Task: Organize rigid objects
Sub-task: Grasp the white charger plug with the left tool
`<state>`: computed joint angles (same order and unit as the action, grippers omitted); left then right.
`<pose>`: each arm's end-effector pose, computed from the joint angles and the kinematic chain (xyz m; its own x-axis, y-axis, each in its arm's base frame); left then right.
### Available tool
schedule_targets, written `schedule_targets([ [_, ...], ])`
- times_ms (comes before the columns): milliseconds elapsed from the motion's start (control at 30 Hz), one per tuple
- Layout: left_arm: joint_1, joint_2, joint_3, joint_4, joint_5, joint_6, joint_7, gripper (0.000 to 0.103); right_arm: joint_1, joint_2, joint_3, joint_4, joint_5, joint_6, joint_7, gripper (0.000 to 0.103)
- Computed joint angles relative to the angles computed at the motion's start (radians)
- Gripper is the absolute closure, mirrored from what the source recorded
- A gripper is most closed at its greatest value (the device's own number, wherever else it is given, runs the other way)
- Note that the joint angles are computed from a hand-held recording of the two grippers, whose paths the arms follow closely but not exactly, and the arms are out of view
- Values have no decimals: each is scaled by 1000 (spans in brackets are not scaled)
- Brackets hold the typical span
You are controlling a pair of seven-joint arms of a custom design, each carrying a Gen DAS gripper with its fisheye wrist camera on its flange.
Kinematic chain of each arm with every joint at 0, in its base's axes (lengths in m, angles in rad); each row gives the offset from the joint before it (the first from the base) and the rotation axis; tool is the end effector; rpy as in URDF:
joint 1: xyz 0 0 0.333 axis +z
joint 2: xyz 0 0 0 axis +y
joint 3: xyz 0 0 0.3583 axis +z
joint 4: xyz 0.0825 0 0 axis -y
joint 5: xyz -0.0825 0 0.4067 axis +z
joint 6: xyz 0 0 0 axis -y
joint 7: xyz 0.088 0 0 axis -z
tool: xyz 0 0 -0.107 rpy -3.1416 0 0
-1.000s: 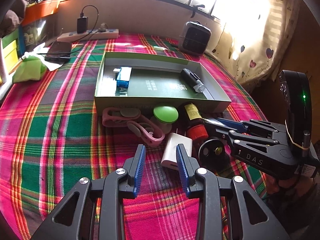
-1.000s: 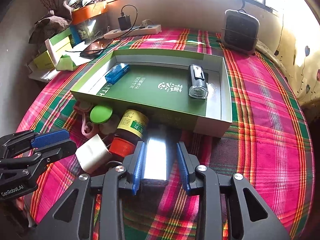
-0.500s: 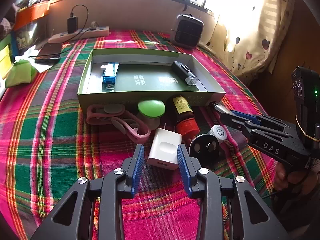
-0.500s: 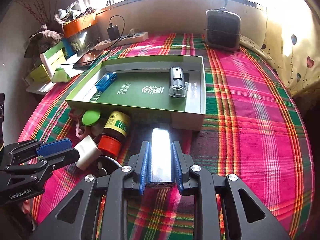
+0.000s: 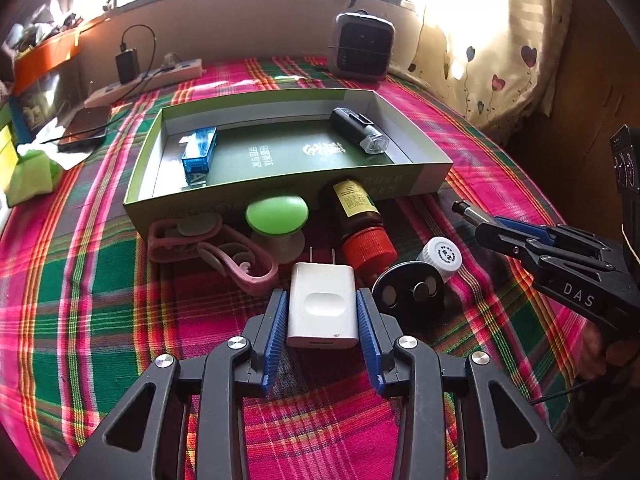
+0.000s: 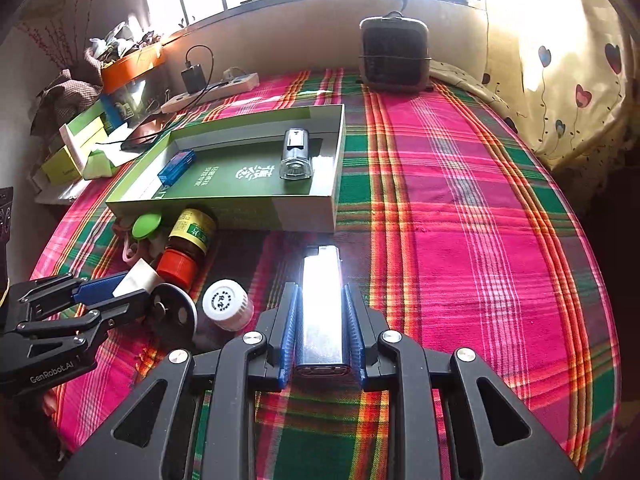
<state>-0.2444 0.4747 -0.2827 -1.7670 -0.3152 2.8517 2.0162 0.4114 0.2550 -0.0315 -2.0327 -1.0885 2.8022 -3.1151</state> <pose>0.6603 -0.3301 0.3957 -0.6135 -0.7818 0.1114 -0.6609 0.4312 -0.6142 0.5817 0.2786 0.3846 -0.2076 -0.9706 -0.1221 -0.7055 0.2350 -0.6686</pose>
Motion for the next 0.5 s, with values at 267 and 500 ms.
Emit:
schedule_targets([
  [267, -51, 1, 51, -10, 71, 47, -58, 69, -2, -11, -2, -20, -25, -6, 33, 79],
  [500, -45, 1, 46, -18, 93, 69, -86, 69, -9, -12, -1, -28, -43, 14, 50, 79],
])
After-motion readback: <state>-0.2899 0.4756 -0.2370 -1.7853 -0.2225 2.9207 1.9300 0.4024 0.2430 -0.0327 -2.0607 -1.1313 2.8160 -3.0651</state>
